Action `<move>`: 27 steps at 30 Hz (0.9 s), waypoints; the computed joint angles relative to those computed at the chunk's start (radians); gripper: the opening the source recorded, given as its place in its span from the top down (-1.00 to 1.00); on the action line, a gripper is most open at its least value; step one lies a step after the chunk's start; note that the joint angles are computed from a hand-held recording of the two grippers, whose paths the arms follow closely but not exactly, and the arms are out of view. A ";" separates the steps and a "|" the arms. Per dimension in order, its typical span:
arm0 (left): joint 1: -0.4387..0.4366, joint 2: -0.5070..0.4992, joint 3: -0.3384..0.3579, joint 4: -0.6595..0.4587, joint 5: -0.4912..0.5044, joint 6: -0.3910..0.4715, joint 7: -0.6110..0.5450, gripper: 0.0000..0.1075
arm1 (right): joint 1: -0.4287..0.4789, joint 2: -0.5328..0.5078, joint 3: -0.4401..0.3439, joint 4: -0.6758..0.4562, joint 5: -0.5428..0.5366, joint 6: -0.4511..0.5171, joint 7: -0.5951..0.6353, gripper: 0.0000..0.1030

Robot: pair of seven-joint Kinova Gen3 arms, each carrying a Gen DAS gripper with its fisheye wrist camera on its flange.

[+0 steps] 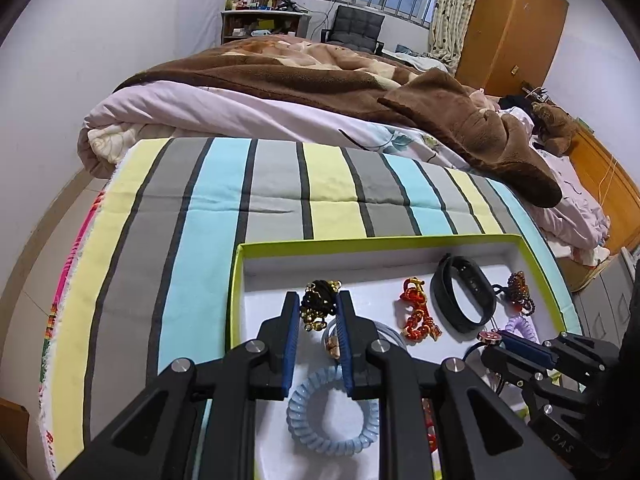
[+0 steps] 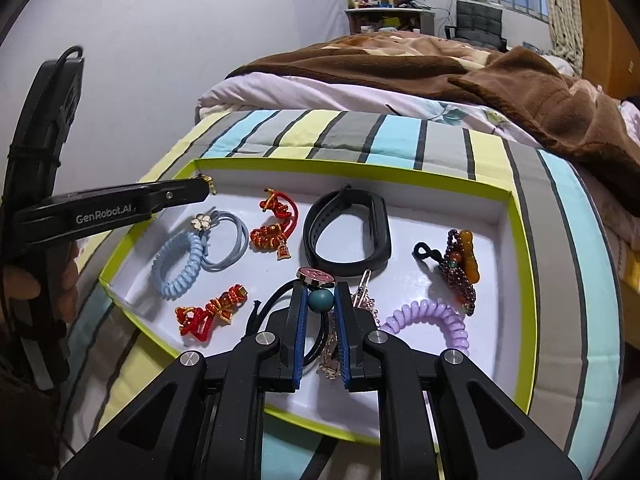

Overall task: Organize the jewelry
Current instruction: 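Carry the flower clip into the box with left while right carries the black tie there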

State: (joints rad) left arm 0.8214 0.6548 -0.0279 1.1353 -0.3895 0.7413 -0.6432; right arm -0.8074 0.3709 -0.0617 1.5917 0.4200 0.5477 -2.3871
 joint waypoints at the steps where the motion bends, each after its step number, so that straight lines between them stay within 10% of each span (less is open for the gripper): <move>1: -0.004 0.002 0.003 -0.002 0.002 0.000 -0.003 0.64 | -0.003 0.000 0.001 0.000 0.004 0.000 0.000 0.73; 27: -0.016 0.034 0.004 -0.042 0.033 0.030 -0.022 0.48 | -0.022 0.018 0.003 -0.019 0.024 0.019 0.013 0.65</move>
State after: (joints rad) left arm 0.8059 0.6885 -0.0235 1.0933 -0.3563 0.7715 -0.6651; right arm -0.8293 0.3888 -0.0585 1.5722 0.4441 0.5667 -2.3743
